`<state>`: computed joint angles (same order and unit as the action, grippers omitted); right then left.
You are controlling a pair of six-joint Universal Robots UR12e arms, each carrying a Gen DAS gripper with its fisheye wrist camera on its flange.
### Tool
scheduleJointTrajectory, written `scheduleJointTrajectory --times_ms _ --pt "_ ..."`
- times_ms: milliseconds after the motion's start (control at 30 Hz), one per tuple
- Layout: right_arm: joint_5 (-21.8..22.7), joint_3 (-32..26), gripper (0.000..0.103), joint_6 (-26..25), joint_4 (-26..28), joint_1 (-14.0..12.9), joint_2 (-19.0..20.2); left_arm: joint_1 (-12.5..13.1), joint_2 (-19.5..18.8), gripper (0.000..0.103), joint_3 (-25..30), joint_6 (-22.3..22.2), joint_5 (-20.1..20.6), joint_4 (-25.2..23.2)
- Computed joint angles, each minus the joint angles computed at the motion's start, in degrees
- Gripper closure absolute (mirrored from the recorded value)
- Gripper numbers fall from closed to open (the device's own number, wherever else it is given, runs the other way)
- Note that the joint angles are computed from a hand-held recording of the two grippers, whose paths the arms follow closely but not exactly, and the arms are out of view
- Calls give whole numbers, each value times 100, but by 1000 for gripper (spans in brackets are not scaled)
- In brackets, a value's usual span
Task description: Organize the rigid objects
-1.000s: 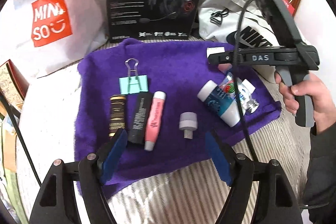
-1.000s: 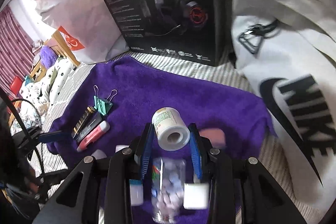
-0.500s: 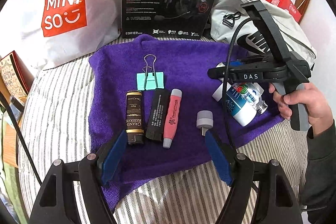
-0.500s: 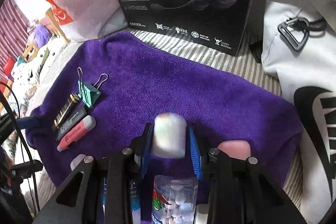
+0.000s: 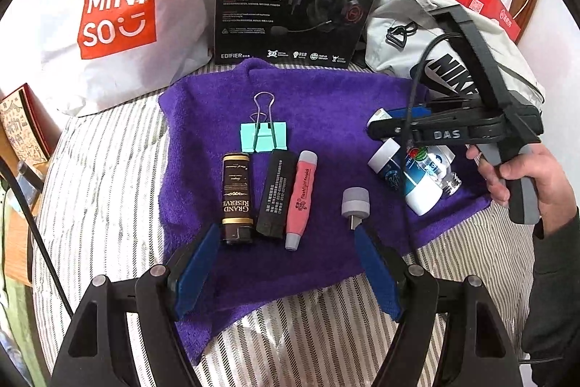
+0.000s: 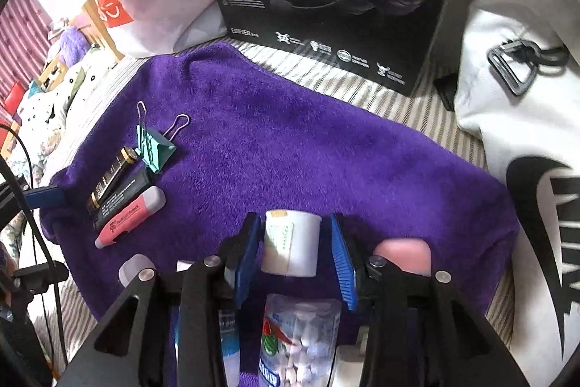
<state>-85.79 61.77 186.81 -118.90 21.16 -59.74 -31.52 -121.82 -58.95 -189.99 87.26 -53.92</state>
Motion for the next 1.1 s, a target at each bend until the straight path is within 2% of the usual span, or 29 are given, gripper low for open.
scheduleJointTrajectory --times_ms 167,233,300,333,433,567,700,800,933,1100 --pt "82 281 53 254 -242 -43 -235 -9 94 28 -122 -74 25 131" --pt "122 468 45 371 -448 -46 -388 -28 125 28 -156 -97 87 173" --pt "85 674 30 471 -737 -31 -544 -51 172 28 -206 -129 149 237" --pt "62 741 29 500 -835 -16 -596 -57 195 28 -233 -145 168 269" --pt "-79 1038 28 618 -1086 43 -858 -98 274 22 -326 -183 249 415" --pt "-459 1447 13 845 -1416 180 -1216 -224 384 11 -441 -177 587 627" --pt "-726 1774 3 1102 -1580 301 -1504 -319 490 7 -545 -315 742 764" --pt "-1056 1997 0 1352 -1606 418 -1699 -376 579 2 -655 -447 795 890" --pt "-1199 2275 0 1829 -1689 511 -1927 -480 678 0 -750 -611 969 965" --pt "-1435 2551 0 2352 -1806 625 -2142 -618 756 0 -794 -695 1247 754"
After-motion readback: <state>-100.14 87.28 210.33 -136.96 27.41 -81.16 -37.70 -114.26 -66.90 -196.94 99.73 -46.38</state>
